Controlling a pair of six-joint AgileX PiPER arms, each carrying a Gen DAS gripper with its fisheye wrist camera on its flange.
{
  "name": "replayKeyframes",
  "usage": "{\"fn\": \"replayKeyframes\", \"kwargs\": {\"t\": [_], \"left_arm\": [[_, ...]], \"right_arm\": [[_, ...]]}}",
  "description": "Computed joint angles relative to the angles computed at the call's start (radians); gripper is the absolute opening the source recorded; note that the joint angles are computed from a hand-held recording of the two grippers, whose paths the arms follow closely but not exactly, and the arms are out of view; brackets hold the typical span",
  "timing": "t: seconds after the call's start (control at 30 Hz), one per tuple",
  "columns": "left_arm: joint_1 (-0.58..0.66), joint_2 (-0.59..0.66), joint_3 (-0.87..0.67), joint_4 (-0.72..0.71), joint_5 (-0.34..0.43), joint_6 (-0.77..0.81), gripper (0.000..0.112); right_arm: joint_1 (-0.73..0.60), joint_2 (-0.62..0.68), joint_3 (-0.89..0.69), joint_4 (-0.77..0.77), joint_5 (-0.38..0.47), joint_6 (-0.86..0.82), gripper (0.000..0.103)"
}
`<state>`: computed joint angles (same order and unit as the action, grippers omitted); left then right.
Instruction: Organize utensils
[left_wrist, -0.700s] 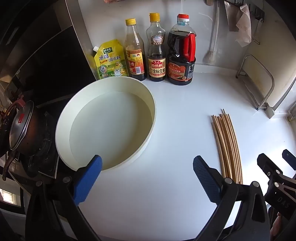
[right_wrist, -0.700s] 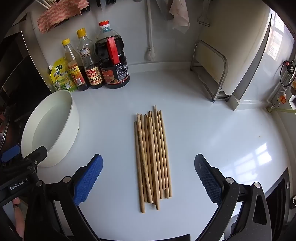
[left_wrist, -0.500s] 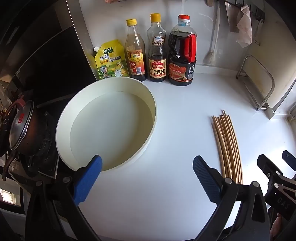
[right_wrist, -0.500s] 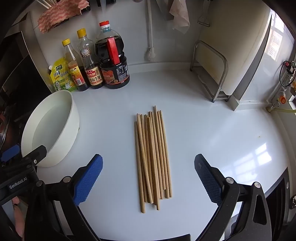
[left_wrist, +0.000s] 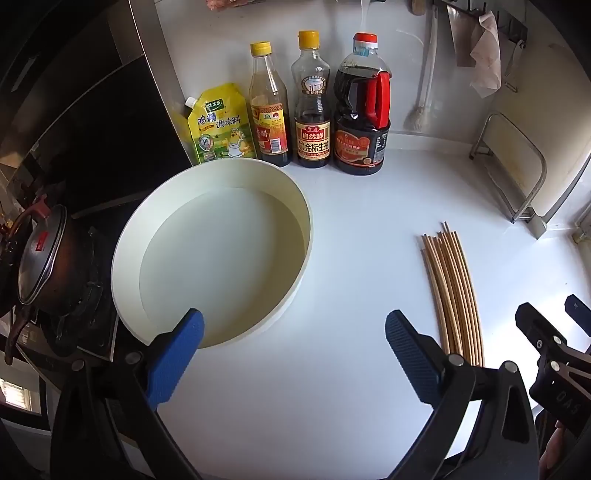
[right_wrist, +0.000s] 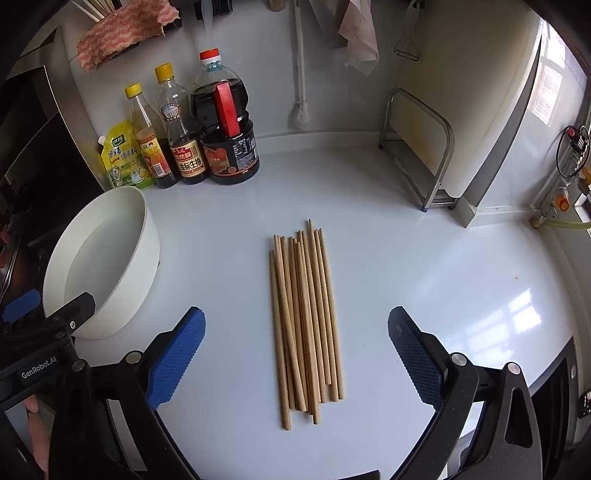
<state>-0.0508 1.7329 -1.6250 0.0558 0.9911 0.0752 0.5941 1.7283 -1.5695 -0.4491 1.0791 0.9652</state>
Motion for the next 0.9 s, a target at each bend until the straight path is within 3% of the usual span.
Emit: {"fn": "replayKeyframes", "kwargs": {"t": [0.9], "left_arm": [[0.022,0.013,-0.013,-0.01,-0.005,0.013,0.097]], "right_arm": [[-0.008,0.025,-0.035,0.01,0.009,-0.028,0.095]]}}
